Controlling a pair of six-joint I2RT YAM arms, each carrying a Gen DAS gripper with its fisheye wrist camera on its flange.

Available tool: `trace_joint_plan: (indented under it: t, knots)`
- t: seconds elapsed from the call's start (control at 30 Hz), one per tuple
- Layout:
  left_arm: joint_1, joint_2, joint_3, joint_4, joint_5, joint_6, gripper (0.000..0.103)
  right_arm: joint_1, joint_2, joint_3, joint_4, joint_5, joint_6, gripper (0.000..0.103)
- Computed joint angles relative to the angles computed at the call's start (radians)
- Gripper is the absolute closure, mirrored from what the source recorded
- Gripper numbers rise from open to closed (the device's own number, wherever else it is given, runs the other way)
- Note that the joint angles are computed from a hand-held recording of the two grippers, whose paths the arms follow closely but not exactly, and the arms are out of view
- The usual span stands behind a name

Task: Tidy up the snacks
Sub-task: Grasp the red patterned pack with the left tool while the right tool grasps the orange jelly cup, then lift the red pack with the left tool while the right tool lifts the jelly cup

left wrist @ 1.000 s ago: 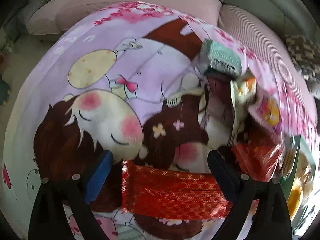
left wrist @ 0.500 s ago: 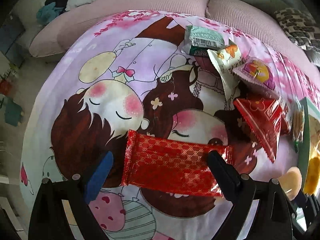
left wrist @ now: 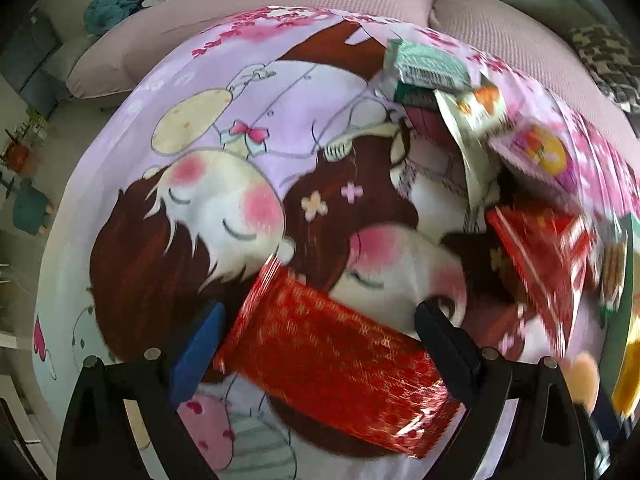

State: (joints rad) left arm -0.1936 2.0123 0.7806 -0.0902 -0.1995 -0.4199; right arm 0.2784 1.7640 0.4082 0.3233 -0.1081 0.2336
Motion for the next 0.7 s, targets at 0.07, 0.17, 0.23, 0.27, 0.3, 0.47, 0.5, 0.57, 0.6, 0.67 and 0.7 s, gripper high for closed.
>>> trace_joint_plan:
  t: [0.07, 0.17, 0.23, 0.27, 0.3, 0.47, 0.5, 0.57, 0.6, 0.67, 0.7]
  knots:
    - [-0.013, -0.022, -0.032, 0.005, -0.002, -0.005, 0.008, 0.004, 0.003, 0.000, 0.001, 0.000, -0.003, 0.060]
    - [-0.026, -0.022, -0.033, 0.000, -0.015, -0.016, 0.008, 0.006, 0.022, 0.005, 0.005, 0.002, -0.009, 0.060]
    - [-0.039, -0.070, -0.111, 0.025, -0.027, -0.032, 0.008, 0.003, 0.032, 0.008, 0.009, -0.009, -0.011, 0.060]
    - [-0.042, -0.081, -0.126, 0.030, -0.032, -0.037, 0.008, 0.004, 0.033, 0.009, 0.011, -0.007, -0.012, 0.060]
    - [-0.043, -0.088, -0.133, 0.033, -0.035, -0.038, 0.008, 0.006, 0.033, 0.010, 0.011, -0.004, -0.014, 0.060]
    - [-0.023, -0.143, -0.196, 0.078, -0.047, -0.059, 0.008, 0.012, 0.044, 0.016, 0.017, 0.005, -0.033, 0.060]
    - [-0.011, -0.173, -0.230, 0.094, -0.038, -0.066, 0.008, 0.017, 0.045, 0.018, 0.015, 0.010, -0.032, 0.060]
    - [0.006, -0.216, -0.281, 0.111, -0.033, -0.077, 0.008, 0.025, 0.046, 0.021, 0.014, 0.020, -0.034, 0.060]
    - [0.017, -0.234, -0.306, 0.123, -0.029, -0.082, 0.008, 0.026, 0.049, 0.023, 0.014, 0.020, -0.033, 0.060]
    - [0.060, -0.264, -0.350, 0.145, 0.011, -0.072, 0.008, 0.026, 0.050, 0.024, 0.014, 0.019, -0.035, 0.060]
    - [0.084, -0.279, -0.368, 0.148, 0.052, -0.075, 0.008, 0.026, 0.050, 0.023, 0.014, 0.019, -0.037, 0.060]
